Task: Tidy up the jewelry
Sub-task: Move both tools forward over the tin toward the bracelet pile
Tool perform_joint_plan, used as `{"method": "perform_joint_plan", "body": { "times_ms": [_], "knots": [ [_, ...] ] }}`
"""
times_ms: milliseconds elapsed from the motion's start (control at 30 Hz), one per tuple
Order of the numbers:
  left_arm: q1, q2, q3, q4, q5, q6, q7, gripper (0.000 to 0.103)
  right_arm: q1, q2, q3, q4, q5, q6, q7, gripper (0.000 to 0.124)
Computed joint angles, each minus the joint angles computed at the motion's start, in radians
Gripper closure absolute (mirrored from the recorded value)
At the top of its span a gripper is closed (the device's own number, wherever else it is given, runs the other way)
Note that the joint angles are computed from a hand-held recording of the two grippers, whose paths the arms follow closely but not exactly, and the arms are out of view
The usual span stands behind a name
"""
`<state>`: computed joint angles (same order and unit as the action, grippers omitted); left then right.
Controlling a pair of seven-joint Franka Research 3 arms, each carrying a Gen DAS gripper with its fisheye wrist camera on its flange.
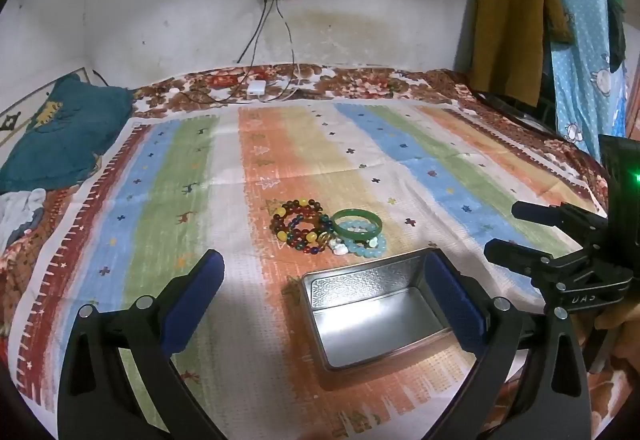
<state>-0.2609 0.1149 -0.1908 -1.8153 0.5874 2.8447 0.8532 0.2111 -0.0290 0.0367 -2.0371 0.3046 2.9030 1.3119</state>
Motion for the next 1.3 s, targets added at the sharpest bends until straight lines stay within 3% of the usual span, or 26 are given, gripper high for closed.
{"method": "perform_joint_plan", "body": {
  "times_ms": [200,467,533,1000,1300],
  "knots": [
    [-0.002,0.001,0.003,0.004,0.003,-0.005,-0.018,0.005,-0.001,0.001,-0.001,0.003,-0.006,-0.002,0.003,0.024],
    [-0.029,0.019,0.007,0.05,0.096,-0.048,-0.087,0.005,0.0,-0.001,0.0,0.003,-0.001,-0.001,-0.002,0.024],
    [-0.009,0.001,0.018,0.008,0.088,0.002,-0.092,0.005,0.0,-0.002,0.0,0.001,-0.002,0.001,0.0,0.024],
    [0.013,0.002,0.008,-0.007,-0.006,0.023,-0.054,0.005,0.002,0.004,0.0,0.004,0.008,0.002,-0.006,0.024],
    [0.008,0.01,0.009,0.013,-0.014,-0.044,-0.056,0.005,-0.002,0.015,-0.002,0.014,0.008,-0.001,0.008,0.024]
  ]
}}
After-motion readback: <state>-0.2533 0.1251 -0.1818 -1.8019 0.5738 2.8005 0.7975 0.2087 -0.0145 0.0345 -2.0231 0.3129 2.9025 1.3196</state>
